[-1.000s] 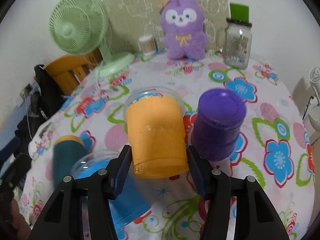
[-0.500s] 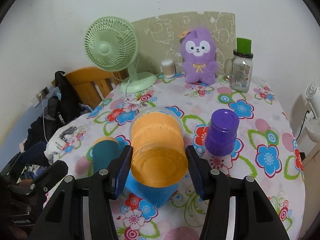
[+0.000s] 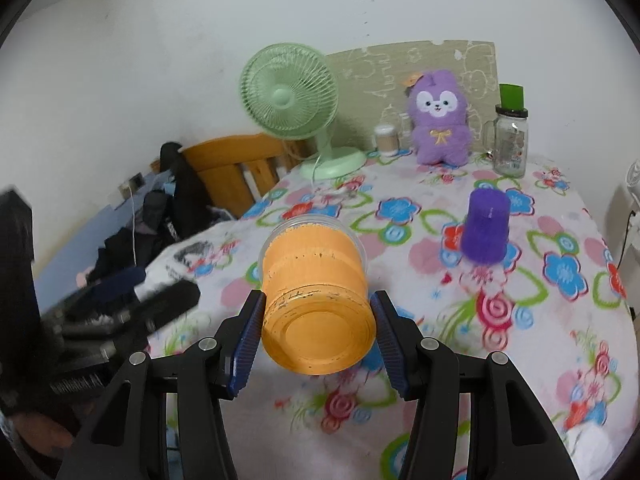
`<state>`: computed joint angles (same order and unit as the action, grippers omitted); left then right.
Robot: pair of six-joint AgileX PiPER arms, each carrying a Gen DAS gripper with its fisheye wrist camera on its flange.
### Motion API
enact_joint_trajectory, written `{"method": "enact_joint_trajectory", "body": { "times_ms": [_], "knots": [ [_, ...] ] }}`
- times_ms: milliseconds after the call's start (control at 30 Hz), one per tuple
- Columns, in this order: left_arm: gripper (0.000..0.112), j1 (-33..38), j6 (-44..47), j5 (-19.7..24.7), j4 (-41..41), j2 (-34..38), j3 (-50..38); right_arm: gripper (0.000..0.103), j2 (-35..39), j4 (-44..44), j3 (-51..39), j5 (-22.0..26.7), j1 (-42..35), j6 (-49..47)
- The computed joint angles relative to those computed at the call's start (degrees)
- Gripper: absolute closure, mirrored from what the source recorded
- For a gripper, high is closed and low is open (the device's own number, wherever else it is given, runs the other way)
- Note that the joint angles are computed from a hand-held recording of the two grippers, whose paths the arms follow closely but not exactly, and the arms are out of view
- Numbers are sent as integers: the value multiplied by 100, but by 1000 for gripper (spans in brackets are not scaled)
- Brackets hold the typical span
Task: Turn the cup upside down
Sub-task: 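Lift the orange cup with the right gripper and tilt it over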
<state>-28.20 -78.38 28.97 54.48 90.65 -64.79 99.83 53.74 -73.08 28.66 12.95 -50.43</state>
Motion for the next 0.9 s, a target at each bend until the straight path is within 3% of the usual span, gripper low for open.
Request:
{"method": "enact_joint_trajectory", "body": {
  "times_ms": [133,233,367,467,733,900],
  "knots": [
    [10,-37,-301,56,69,-189,389,46,-128,807,669,-133,123,-987],
    [10,-69,-250,18,-40,-274,564,46,-45,822,847,-324,318,-1061],
    [10,-125,-126,-44,-206,-210,572,46,84,773,1071,-1219,618,-1240],
    [10,-165,-52,-70,-255,-161,537,46,184,1470,1092,-1231,461,-1899],
    [10,-264,195,-153,-509,53,283,46,339,1434,1169,-1212,416,-2023],
    [10,-306,414,-135,-746,214,122,44,382,958,1184,-1109,408,-1630]
  ]
}}
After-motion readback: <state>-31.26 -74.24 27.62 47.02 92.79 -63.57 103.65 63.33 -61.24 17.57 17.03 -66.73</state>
